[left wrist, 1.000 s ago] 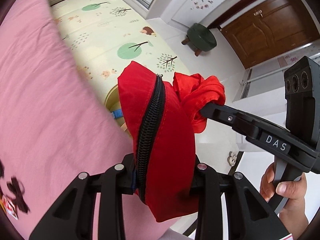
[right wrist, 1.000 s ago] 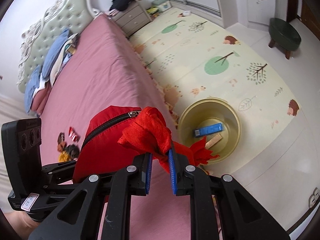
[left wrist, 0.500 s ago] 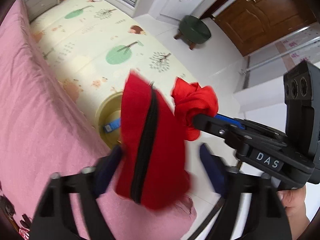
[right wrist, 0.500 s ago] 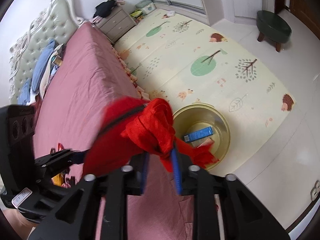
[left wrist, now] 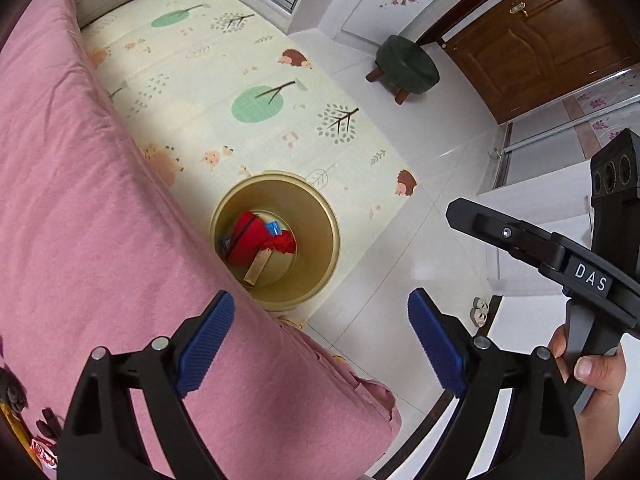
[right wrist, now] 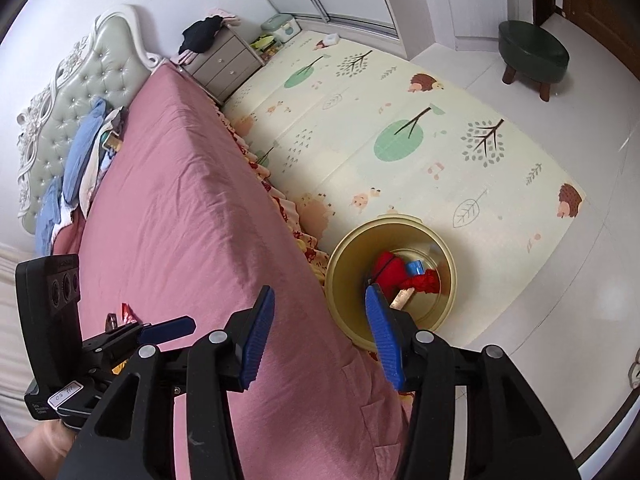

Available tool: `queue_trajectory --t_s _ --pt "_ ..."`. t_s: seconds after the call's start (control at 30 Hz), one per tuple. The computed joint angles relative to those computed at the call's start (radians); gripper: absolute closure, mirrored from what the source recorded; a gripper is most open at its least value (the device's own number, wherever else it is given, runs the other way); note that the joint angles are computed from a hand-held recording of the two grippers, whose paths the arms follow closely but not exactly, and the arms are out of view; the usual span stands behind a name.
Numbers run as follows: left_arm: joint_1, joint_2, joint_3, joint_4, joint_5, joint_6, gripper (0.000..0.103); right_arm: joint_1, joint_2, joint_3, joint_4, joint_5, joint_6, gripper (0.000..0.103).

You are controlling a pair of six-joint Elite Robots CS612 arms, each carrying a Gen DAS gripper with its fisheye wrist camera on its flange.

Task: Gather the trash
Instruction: 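Return both tools to the remaining items on the bed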

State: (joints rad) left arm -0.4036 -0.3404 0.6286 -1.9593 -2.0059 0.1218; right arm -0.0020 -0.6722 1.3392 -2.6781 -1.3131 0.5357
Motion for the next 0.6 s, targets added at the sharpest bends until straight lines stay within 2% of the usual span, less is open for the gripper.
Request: queue_trajectory --t_s 0.37,0.6 --pt "0.038 -0.108 0.19 -0.149 0.02 -0.044 0.015 0.045 -0.01 -0.028 0.016 0.016 -0.046 0.056" --pt "0.088 -0.197 0.361 -0.274 0.038 -0.105 0.015 0.098 0.006 -0.079 0.067 0.048 -0.107 0.055"
